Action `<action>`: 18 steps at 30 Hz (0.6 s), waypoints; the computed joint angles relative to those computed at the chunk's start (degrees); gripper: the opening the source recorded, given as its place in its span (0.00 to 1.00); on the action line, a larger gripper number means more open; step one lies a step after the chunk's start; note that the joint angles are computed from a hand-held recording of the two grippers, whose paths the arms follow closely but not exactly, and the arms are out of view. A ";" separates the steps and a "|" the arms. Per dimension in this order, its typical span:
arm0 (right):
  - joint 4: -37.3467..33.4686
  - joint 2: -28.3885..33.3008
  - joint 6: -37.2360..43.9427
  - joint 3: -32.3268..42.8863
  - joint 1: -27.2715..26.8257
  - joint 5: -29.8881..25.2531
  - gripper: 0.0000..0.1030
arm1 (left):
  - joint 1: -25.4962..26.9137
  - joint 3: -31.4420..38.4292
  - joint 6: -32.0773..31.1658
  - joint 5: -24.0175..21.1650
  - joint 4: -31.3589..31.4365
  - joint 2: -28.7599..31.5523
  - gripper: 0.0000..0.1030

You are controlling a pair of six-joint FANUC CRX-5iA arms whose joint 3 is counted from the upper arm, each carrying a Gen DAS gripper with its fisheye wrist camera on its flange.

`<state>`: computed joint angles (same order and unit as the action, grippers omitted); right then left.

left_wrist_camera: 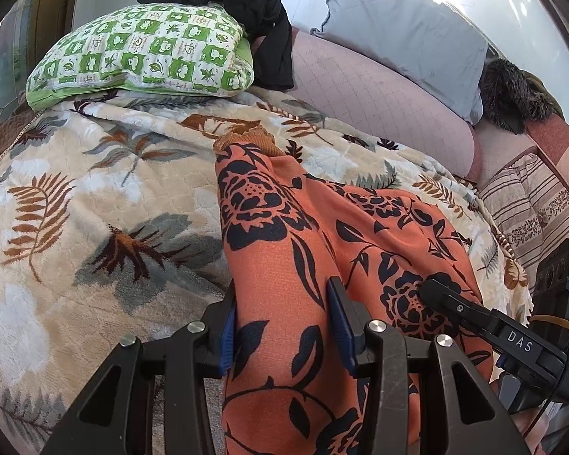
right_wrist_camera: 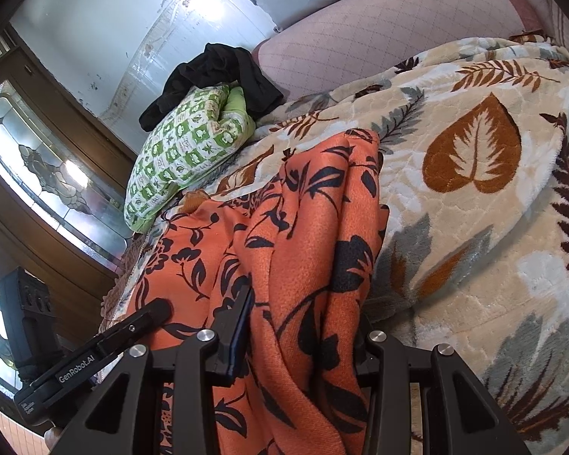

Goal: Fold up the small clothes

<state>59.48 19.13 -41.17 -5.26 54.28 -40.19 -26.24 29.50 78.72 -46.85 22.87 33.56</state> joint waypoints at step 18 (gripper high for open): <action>-5.26 0.51 1.92 0.92 -0.02 -0.07 0.40 | -0.38 3.74 3.08 -1.77 -5.07 0.67 0.43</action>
